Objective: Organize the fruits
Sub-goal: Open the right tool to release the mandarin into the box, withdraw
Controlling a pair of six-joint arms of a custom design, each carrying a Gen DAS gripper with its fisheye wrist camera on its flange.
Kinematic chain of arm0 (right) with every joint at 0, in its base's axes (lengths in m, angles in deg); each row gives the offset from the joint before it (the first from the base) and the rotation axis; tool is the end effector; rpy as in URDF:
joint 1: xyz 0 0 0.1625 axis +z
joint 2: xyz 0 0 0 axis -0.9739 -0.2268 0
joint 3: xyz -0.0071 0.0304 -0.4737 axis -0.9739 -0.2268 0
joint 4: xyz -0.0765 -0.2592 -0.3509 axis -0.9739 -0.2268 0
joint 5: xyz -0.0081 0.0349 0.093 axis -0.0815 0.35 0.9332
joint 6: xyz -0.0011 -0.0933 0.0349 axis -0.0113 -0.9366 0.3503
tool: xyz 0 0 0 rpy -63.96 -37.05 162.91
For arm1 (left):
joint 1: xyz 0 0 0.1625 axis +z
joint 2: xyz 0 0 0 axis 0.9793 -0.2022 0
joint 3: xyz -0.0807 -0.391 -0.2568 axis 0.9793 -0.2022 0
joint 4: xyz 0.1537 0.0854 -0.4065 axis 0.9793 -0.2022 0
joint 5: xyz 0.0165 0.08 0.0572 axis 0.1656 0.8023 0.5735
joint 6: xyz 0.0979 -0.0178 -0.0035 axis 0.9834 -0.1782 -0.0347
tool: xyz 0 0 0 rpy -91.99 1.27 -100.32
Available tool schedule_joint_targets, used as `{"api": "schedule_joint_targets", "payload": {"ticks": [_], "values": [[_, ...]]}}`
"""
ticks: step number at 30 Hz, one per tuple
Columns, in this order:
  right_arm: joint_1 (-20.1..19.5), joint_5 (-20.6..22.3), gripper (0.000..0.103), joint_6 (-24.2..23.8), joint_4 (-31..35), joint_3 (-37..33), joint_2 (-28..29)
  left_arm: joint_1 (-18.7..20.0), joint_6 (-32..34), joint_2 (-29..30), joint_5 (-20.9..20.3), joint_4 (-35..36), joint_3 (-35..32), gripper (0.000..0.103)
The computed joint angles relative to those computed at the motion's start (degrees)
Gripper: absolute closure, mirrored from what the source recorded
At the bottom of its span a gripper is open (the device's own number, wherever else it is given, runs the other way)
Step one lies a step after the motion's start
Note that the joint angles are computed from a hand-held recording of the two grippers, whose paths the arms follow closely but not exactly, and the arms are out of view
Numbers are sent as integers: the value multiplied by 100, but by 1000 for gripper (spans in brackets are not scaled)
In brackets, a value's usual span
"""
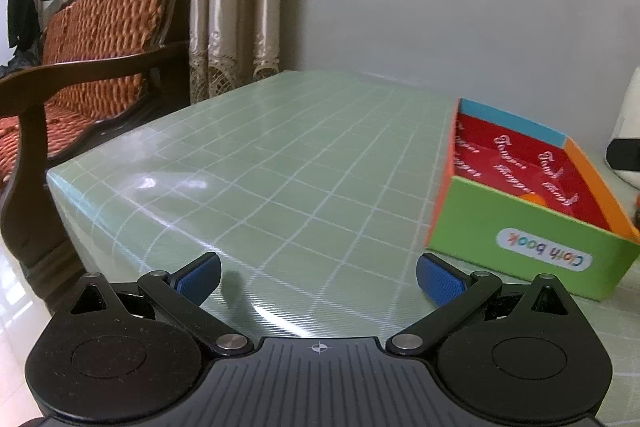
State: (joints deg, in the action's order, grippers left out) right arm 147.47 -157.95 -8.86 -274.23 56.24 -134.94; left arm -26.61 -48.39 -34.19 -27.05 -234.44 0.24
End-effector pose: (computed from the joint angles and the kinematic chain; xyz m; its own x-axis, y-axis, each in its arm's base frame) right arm -0.1071 -0.7522 0.2614 -0.7038 -0.2431 0.6675 -0.6966 0.4208 -0.5812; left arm -0.2574 -0.6875 -0.1716 -0.7213 -0.2478 -0.6468 0.4725 0.5068 -0.7211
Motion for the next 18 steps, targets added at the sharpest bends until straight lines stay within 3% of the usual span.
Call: {"api": "schedule_joint_targets", "payload": {"ticks": [10,18], "values": [[-295,-168,0,12,-1127,218,-146,-181,580,293,-270,-27,-404,0],[-702,-335,0,524,-1488,160,-263,-349,1239,580,-794,-80,-744,0]]}}
